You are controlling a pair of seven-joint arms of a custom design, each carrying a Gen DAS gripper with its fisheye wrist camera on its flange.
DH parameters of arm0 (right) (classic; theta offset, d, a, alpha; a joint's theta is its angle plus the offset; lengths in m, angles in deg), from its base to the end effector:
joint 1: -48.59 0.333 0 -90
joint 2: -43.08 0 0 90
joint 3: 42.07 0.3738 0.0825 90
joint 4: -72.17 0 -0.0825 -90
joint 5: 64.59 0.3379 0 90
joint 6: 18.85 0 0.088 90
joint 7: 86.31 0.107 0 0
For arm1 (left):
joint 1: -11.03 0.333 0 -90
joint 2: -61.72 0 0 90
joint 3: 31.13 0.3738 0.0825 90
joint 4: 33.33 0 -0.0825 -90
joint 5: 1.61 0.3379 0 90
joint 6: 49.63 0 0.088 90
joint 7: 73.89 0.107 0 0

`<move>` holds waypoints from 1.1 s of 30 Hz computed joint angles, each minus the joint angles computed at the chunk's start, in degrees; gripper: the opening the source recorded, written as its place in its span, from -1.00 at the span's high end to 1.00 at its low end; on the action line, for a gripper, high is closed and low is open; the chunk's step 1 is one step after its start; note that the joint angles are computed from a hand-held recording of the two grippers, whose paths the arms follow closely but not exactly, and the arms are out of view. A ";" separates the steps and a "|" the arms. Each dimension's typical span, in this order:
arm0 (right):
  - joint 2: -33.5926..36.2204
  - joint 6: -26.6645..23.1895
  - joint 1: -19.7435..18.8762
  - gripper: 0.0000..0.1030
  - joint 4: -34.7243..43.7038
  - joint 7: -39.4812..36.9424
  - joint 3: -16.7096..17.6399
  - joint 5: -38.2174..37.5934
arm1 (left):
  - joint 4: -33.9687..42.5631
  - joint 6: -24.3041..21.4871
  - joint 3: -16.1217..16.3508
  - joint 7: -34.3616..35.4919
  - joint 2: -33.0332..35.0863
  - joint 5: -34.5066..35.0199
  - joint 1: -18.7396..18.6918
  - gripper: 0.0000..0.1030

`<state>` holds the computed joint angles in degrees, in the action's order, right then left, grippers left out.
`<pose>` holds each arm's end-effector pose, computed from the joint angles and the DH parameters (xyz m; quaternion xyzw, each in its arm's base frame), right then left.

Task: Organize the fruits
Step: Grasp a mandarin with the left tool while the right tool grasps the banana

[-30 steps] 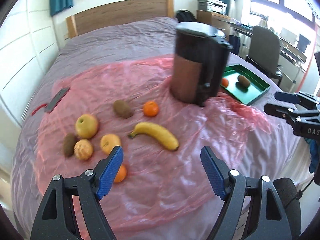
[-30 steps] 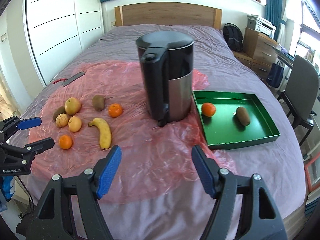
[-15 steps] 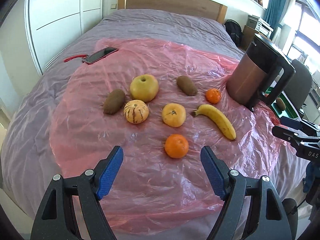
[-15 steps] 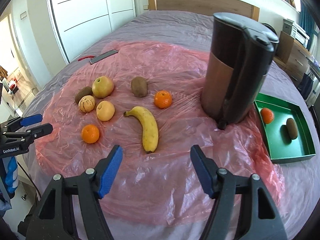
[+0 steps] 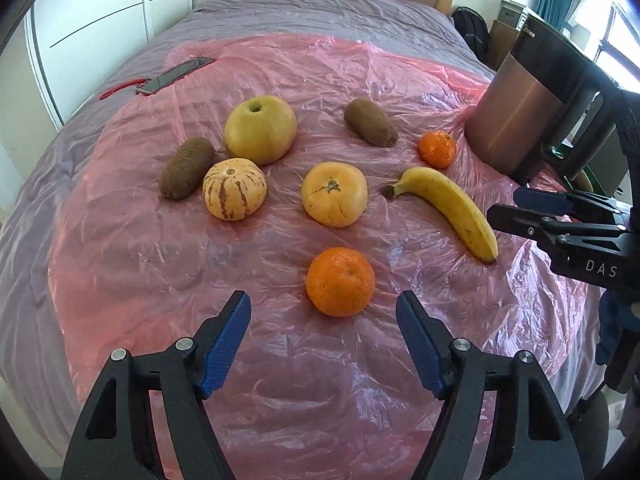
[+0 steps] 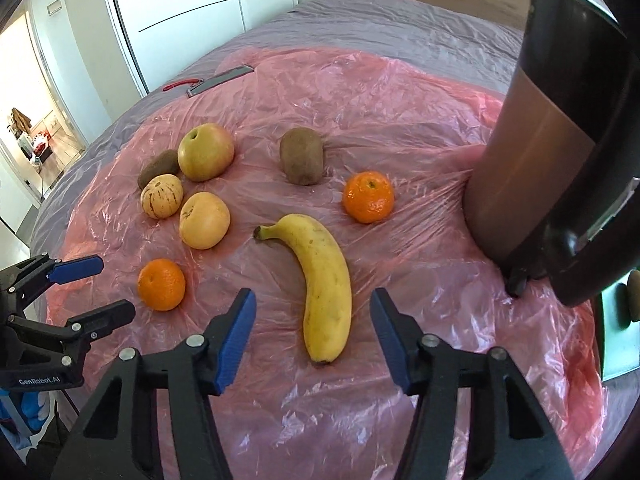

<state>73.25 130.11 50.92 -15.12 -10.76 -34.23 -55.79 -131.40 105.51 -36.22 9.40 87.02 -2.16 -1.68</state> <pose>0.7203 0.1016 0.4890 -0.7665 0.5757 -0.1402 0.2480 0.6631 -0.2007 0.4750 -0.6209 0.7340 -0.2417 0.1314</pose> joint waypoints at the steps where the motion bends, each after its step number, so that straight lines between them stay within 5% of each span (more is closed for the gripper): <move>1: 0.98 -0.74 -0.03 0.27 1.25 -0.04 0.10 0.03 | 0.68 -0.61 0.30 -0.38 0.65 0.32 -0.33 -0.33; 13: 9.59 -8.46 0.13 0.81 13.58 -1.07 0.34 -0.09 | 5.93 -3.77 -0.51 1.31 5.43 -0.36 0.03 -0.05; 25: 12.40 -10.85 1.49 1.00 16.04 -0.23 -0.91 -1.57 | 7.86 -4.09 -1.03 3.24 7.71 -2.56 0.64 0.24; 33: 12.32 -9.75 2.97 1.00 15.50 1.42 -2.37 -5.06 | 7.33 -2.79 -0.74 4.00 7.66 -3.18 0.39 0.25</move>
<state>85.57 120.35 53.89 0.38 -9.34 -36.61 -60.85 -124.07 102.72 -36.97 13.40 94.68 -5.34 -1.28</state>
